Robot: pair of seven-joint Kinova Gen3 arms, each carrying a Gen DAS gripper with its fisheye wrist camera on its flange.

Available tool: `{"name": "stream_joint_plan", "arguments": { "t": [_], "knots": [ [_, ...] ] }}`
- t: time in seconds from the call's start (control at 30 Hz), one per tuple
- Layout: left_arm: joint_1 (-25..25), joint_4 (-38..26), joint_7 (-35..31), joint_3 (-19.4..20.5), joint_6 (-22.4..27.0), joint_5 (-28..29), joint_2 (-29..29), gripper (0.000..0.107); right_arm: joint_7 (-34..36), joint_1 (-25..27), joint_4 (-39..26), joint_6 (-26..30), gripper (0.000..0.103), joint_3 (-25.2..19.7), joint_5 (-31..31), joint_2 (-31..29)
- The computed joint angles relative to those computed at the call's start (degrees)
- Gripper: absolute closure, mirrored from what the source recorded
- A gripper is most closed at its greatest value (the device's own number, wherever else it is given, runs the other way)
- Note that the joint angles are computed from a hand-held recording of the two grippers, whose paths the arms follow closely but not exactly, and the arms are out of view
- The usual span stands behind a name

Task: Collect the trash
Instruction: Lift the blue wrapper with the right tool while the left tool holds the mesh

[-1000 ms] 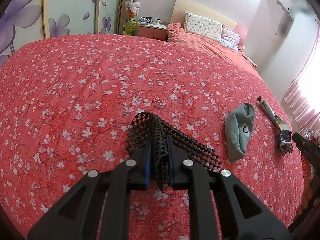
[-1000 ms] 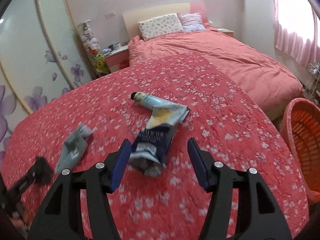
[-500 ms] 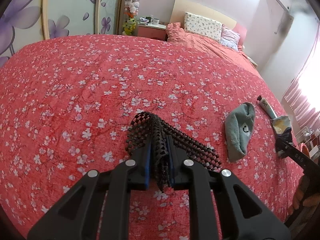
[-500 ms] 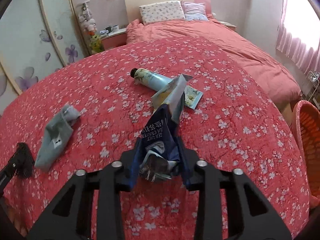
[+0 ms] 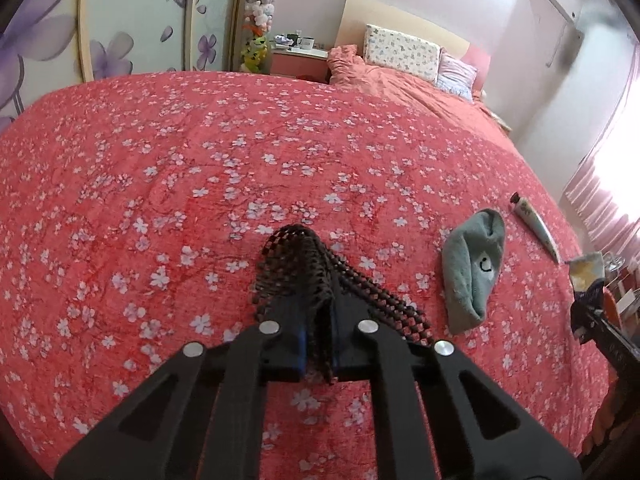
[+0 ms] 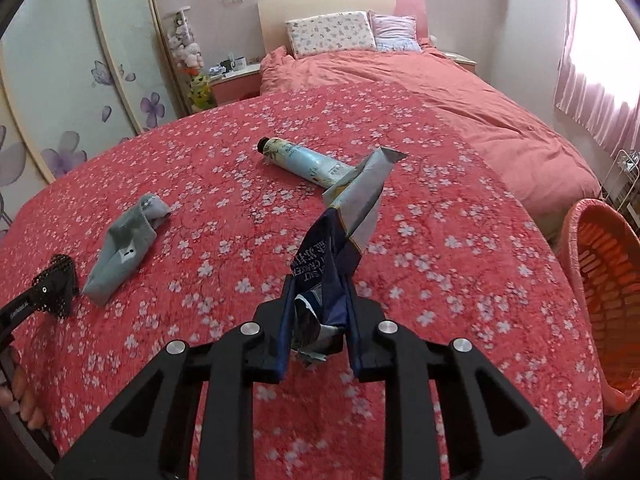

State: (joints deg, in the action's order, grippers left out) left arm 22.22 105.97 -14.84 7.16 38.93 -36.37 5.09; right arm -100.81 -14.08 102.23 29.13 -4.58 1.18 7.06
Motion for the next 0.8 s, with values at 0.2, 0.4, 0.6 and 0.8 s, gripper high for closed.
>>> {"name": "stream_joint_plan", "arguments": {
  "t": [0.2, 0.4, 0.6, 0.8],
  "knots": [
    [0.7, 2.8, 5.3, 1.2, -1.2, -5.1, -2.7, 0.1, 4.4, 2.2, 2.1, -1.8, 0.081, 0.0, -3.1, -2.5],
    [2.1, 0.2, 6.3, 3.9, 2.9, -8.0, -3.0, 0.1, 10.0, 4.2, 3.9, -3.9, 0.081, 0.4, -7.6, -4.9],
    [5.2, -4.6, 5.9, 5.6, 6.6, -10.3, -1.6, 0.1, 16.5, 5.7, 5.6, -5.5, 0.081, 1.6, -14.1, -7.5],
    [8.7, -8.7, 5.5, 6.0, 7.8, -12.0, -0.6, 0.1, 21.4, 6.0, 8.0, -7.7, 0.081, 3.7, -18.8, -10.7]
  ]
}}
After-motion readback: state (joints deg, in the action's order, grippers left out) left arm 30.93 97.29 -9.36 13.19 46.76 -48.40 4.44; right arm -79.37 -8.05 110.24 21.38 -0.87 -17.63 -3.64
